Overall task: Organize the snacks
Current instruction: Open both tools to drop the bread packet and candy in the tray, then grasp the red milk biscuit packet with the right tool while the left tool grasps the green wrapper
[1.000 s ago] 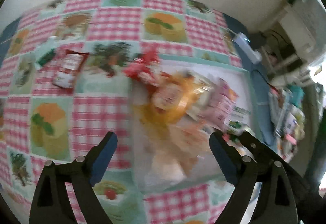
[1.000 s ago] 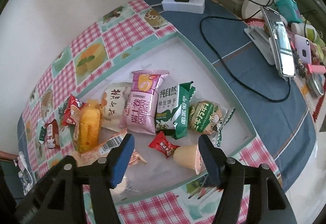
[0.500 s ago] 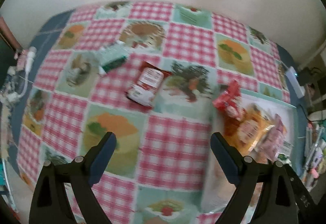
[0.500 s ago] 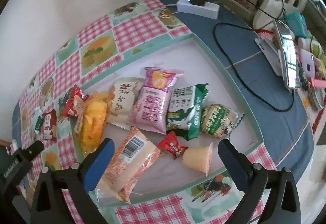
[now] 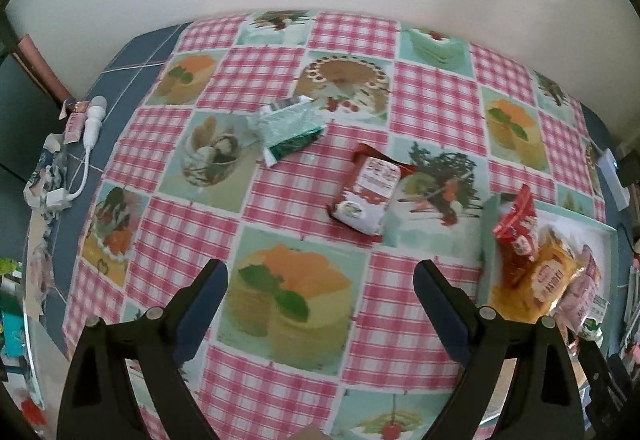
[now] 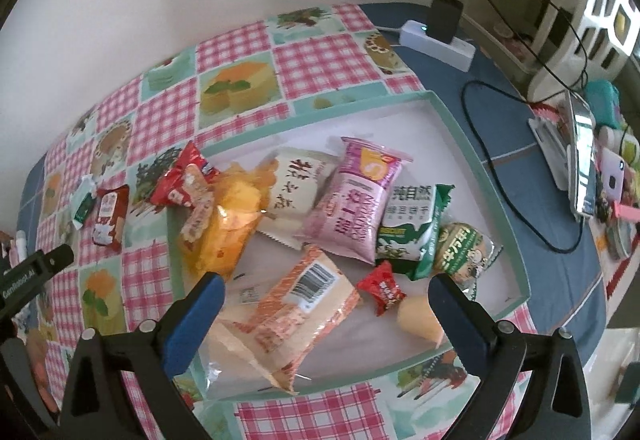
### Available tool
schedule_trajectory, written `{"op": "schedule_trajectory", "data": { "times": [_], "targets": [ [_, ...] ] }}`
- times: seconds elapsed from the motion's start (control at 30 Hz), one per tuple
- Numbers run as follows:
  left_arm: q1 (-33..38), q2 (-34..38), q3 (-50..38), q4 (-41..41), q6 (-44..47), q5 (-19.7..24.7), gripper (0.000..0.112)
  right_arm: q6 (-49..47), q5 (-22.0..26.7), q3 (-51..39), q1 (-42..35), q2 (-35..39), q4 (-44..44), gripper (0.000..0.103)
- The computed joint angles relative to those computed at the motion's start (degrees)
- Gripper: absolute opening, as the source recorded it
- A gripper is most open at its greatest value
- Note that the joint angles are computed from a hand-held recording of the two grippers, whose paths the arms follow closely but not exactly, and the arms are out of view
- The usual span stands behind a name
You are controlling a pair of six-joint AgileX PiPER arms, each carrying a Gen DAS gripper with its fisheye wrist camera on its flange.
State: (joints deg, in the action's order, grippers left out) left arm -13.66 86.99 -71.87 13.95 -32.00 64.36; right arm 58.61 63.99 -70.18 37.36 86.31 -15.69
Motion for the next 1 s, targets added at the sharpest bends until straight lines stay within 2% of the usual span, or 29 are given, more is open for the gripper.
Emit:
{"op": "schedule_trajectory", "data": {
  "times": [0.27, 0.4, 0.57, 0.7, 1.0],
  "targets": [
    [6.59, -0.96, 0.99, -1.30, 1.81, -0.77, 0.094, -0.74, 0.27, -2.65, 2.47, 3.10, 0.33, 0.103],
    [9.54, -0.87, 1.34, -1.73, 2.80, -1.12, 0.094, 0.04, -2.34, -3.36, 4.19, 3.16, -0.06, 0.103],
    [12.61, -0.77, 1.23, -2.13, 3.87, -1.61, 0.094, 3.00, -4.04, -5.72, 8.13, 4.21, -5.04, 0.103],
    [14.70, -0.63, 1.05, -1.84, 4.68, -1.87, 0.094, 5.17, -7.39, -6.46, 8.91, 4.66, -6.25, 0.103],
    [19.53, 0.93, 0.10, -3.40, 6.85, -2.66, 0.094, 6.69, -9.67, -9.84, 9.79, 8.08, -8.05, 0.103]
  ]
}}
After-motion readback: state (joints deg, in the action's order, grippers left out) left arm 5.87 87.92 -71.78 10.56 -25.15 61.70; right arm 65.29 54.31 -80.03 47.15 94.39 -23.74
